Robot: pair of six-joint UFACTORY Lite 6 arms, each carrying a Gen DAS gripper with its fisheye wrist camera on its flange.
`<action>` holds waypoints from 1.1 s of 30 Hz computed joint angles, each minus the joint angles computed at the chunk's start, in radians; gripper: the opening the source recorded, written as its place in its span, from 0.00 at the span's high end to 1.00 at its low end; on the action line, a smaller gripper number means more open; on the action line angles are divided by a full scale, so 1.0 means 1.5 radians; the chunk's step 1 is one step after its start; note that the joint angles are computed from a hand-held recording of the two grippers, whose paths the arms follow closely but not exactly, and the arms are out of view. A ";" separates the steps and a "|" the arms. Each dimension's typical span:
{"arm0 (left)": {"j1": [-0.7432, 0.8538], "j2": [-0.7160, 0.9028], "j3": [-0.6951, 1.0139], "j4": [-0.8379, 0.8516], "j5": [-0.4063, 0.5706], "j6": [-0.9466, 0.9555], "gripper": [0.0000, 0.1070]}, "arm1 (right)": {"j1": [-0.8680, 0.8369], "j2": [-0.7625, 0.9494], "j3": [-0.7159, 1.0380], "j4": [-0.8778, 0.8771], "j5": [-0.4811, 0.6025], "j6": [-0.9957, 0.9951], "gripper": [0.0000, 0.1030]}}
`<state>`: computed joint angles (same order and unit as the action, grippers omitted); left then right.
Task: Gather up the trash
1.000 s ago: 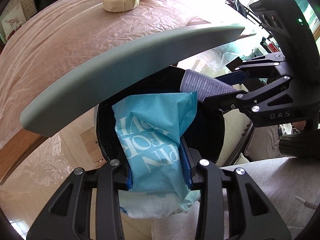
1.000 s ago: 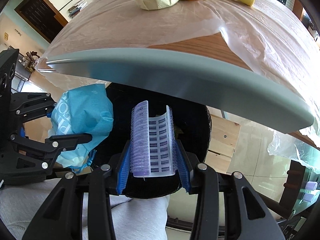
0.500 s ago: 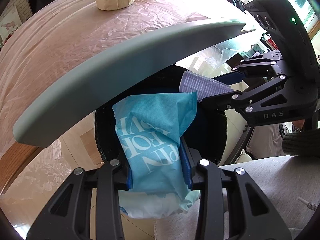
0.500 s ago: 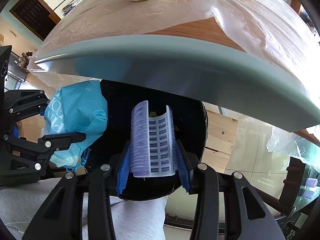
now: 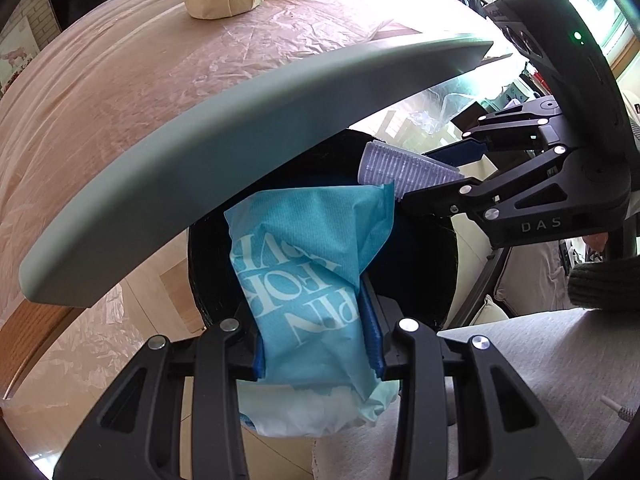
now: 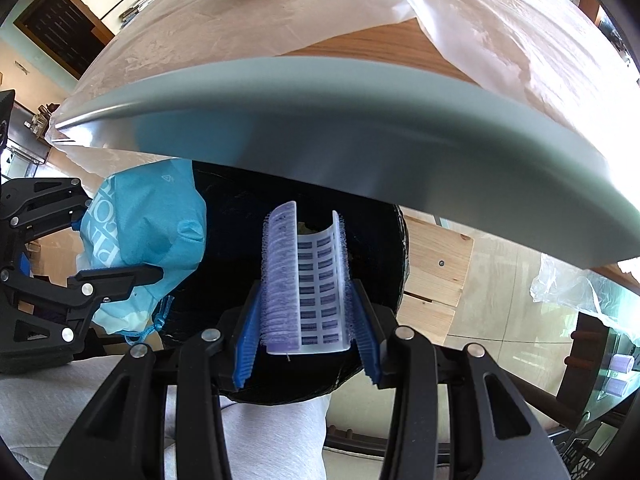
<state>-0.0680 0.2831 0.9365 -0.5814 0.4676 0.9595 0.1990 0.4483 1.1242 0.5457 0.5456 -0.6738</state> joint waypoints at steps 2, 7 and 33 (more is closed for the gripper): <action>-0.001 0.001 0.000 0.001 -0.002 -0.001 0.64 | -0.002 0.006 0.004 -0.002 -0.001 -0.002 0.60; -0.001 0.001 0.001 0.001 -0.001 0.000 0.64 | -0.005 0.009 0.004 -0.003 -0.003 -0.005 0.60; 0.138 -0.258 0.035 -0.140 0.175 0.133 0.10 | -0.109 -0.387 -0.088 0.063 -0.006 -0.079 0.06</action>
